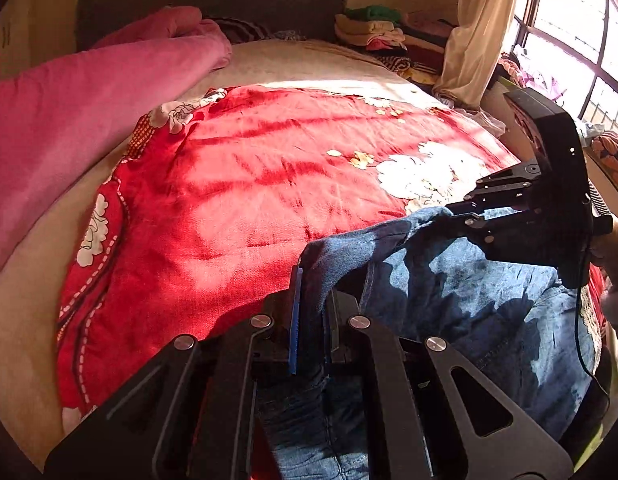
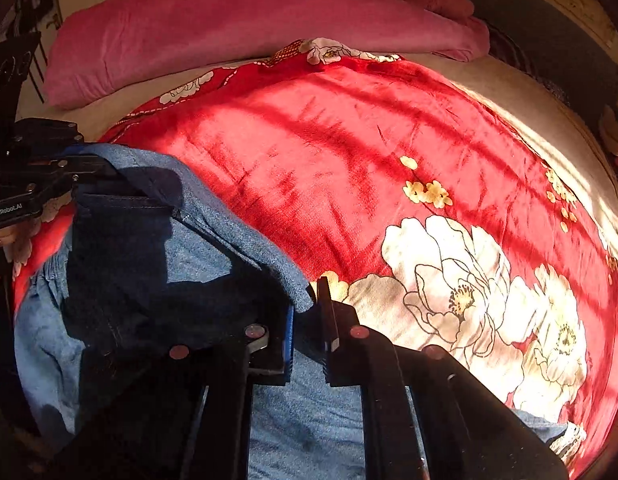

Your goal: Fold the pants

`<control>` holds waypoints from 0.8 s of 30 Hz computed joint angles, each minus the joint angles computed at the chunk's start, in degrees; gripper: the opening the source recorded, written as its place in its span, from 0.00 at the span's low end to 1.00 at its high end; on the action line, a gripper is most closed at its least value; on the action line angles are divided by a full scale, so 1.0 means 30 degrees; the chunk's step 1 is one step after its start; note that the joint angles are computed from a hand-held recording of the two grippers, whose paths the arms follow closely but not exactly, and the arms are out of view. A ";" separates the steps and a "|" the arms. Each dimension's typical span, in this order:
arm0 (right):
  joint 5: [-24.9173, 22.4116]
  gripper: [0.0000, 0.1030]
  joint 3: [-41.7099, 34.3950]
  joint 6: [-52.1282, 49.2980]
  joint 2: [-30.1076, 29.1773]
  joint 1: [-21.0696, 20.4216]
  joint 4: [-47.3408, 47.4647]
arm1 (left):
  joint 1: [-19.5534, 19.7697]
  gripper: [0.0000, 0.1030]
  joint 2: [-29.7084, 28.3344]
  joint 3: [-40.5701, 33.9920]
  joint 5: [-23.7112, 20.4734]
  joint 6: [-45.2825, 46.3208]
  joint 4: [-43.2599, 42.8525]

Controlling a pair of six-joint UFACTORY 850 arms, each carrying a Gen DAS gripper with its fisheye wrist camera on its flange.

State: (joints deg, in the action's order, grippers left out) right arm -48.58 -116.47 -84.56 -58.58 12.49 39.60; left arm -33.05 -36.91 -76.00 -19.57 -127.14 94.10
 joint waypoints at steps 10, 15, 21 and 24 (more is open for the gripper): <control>-0.0683 0.08 0.6525 -0.3230 0.4722 -0.1736 0.4004 | -0.1357 0.03 0.1333 0.1286 -0.0844 -0.1073 0.1482; -0.1387 0.08 0.9940 -0.5002 0.6955 -0.2521 0.5053 | -0.2235 0.03 0.2425 0.2752 -0.1303 -0.3284 0.3354; -0.1964 0.08 1.3555 -0.7069 0.9136 -0.3126 0.5388 | -0.3383 0.03 0.3336 0.4387 -0.1770 -0.4513 0.3593; -0.1783 0.08 1.5029 -0.7759 0.9834 -0.3279 0.5282 | -0.3910 0.04 0.3502 0.5011 -0.1843 -0.5176 0.3615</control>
